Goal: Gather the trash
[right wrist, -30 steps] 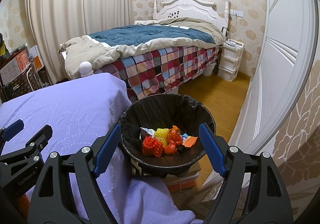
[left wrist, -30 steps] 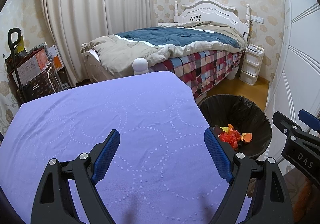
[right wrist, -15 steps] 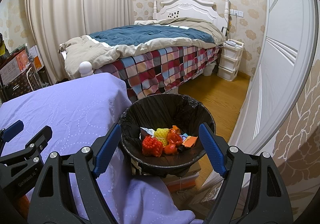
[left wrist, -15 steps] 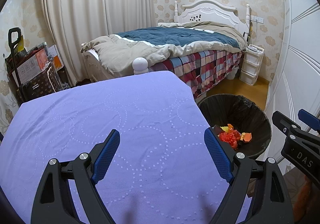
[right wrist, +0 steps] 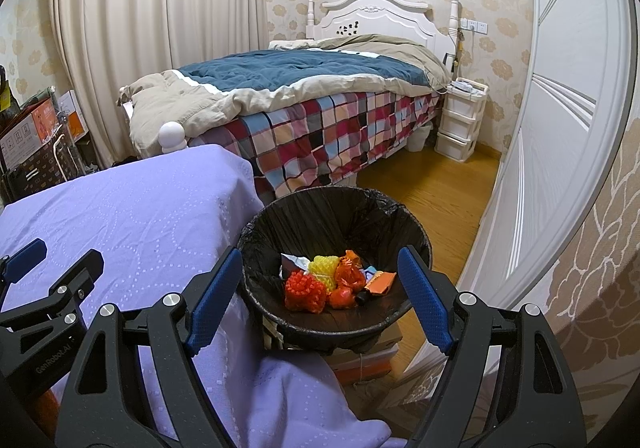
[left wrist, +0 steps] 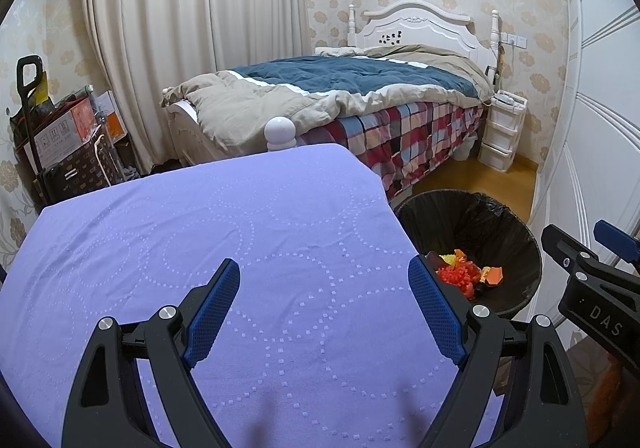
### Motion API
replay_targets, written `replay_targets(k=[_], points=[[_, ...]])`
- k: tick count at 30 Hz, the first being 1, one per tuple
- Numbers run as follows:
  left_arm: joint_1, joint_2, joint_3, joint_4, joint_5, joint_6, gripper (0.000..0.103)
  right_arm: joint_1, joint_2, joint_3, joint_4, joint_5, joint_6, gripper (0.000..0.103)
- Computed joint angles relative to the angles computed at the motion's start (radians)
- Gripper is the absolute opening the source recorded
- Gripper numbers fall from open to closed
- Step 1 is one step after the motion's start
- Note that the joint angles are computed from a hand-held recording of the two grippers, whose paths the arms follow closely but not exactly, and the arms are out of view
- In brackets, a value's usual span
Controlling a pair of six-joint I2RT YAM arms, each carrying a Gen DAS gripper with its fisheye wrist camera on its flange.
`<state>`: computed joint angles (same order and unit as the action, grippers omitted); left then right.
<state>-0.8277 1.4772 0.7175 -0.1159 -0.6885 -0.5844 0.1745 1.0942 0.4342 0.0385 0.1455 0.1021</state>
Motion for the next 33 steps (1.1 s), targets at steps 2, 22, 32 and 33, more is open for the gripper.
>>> replay_targets(k=[2, 22, 32, 33], points=[[0.0, 0.0, 0.0, 0.0, 0.0, 0.0, 0.083, 0.002, -0.002, 0.0, -0.001, 0.001, 0.0, 0.078], [0.003, -0.026, -0.012, -0.005, -0.018, 0.0, 0.083, 0.002, 0.002, 0.0, 0.0, 0.002, 0.001, 0.078], [0.065, -0.043, -0.031, -0.007, 0.008, 0.006, 0.084, 0.101, 0.001, 0.001, -0.02, 0.056, 0.033, 0.078], [0.083, -0.047, -0.037, -0.007, 0.018, 0.011, 0.084, 0.114, 0.008, 0.003, -0.02, 0.06, 0.036, 0.078]])
